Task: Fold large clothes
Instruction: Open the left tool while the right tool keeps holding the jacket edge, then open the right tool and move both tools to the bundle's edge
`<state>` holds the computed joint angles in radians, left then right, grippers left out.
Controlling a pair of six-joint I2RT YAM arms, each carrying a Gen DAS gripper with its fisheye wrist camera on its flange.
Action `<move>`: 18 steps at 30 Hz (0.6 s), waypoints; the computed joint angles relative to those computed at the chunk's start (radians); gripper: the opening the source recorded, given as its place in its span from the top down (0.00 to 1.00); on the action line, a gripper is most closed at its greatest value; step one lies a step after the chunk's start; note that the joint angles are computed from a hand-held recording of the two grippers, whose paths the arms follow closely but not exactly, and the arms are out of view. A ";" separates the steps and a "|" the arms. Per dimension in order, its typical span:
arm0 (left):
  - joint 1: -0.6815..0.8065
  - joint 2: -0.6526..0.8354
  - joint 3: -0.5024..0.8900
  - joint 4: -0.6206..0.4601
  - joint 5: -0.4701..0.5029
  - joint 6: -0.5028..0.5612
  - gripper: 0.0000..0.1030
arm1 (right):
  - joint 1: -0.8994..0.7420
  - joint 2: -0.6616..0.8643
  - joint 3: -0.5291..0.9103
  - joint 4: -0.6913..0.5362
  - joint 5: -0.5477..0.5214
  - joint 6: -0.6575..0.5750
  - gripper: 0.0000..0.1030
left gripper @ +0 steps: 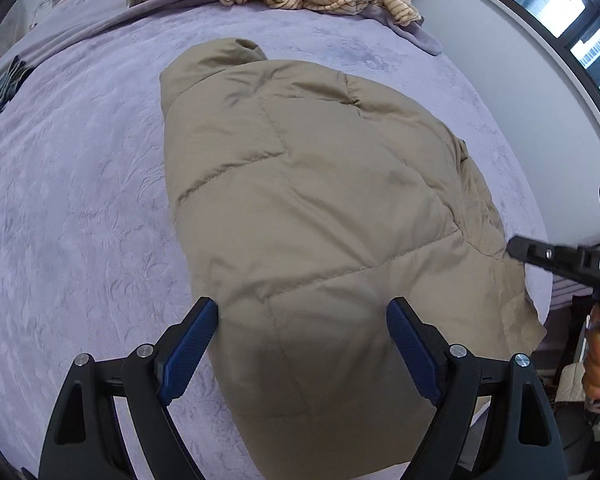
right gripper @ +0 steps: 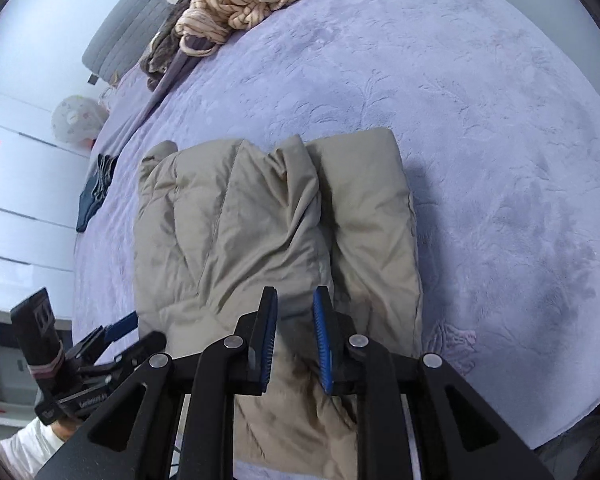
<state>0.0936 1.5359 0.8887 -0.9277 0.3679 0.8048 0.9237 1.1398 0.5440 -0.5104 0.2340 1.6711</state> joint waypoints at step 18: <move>0.185 0.000 0.042 -0.106 -0.005 0.122 0.01 | 0.136 0.155 0.099 -0.095 -0.004 0.214 0.66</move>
<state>0.2789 1.5359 0.9304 -1.0335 0.3632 0.9271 1.0601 1.2947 0.6433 -0.6051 0.2303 1.8852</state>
